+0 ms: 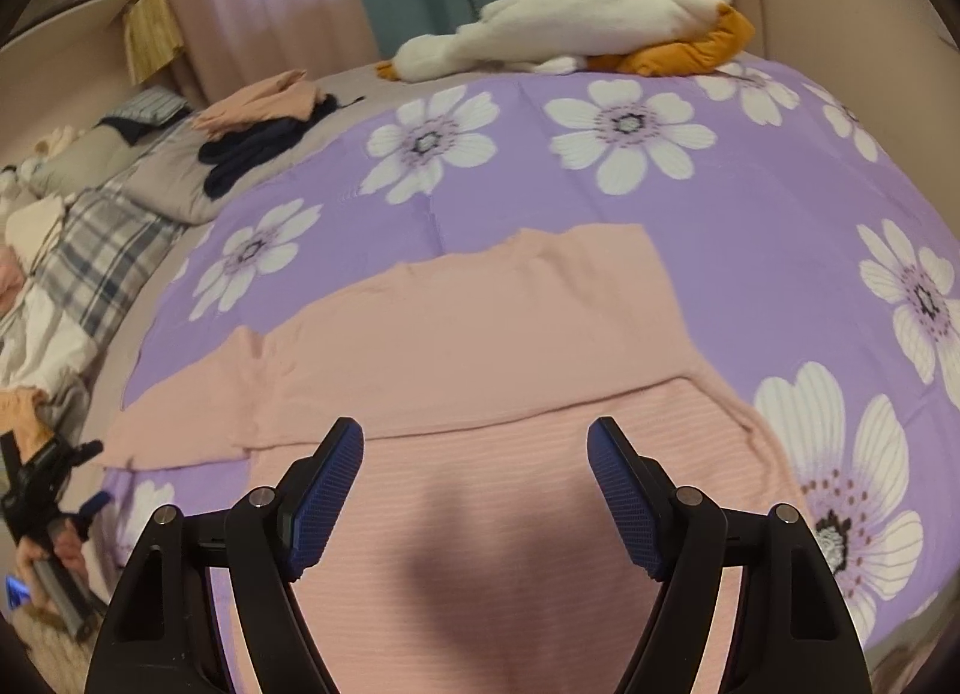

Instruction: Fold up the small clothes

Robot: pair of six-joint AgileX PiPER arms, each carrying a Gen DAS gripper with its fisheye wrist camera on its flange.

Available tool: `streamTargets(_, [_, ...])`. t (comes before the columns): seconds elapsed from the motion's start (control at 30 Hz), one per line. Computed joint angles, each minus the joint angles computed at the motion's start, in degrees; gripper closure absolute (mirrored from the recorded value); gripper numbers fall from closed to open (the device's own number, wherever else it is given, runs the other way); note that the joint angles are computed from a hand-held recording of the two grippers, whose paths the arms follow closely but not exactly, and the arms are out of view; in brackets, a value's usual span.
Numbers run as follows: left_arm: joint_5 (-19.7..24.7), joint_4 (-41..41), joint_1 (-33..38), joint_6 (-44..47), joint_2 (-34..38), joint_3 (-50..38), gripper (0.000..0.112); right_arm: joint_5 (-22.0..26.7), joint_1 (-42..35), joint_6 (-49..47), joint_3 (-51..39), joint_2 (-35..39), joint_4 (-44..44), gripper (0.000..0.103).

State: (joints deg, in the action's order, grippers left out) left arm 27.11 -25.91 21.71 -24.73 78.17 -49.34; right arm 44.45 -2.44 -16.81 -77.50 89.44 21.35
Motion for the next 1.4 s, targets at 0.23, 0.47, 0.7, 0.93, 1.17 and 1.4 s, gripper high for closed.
streamTargets(0.23, [0.8,-25.8,8.6,23.1,5.4,-0.1,0.065,0.6,5.0,1.1,-1.4,1.5,-1.5,0.026])
streamTargets(0.47, [-1.4,-26.3,8.5,24.7,9.0,-2.2,0.106,0.5,8.0,3.0,-2.3,2.6,-4.0,0.026])
streamTargets(0.7, [-2.2,-16.6,5.7,15.7,7.6,-4.3,0.109,0.6,7.2,4.1,-1.9,3.0,-4.2,0.026])
streamTargets(0.93, [-2.3,-4.4,-2.8,5.1,4.8,-12.5,0.109,0.0,5.1,3.1,-1.2,1.9,-2.7,0.026])
streamTargets(1.17, [-1.7,6.4,-13.3,-1.3,6.1,-23.4,0.109,0.1,2.8,1.7,-0.1,1.0,-0.9,0.026])
streamTargets(1.4, [1.3,12.4,-21.7,-3.5,10.0,-31.9,0.109,0.1,0.6,0.2,1.0,0.1,1.3,0.026])
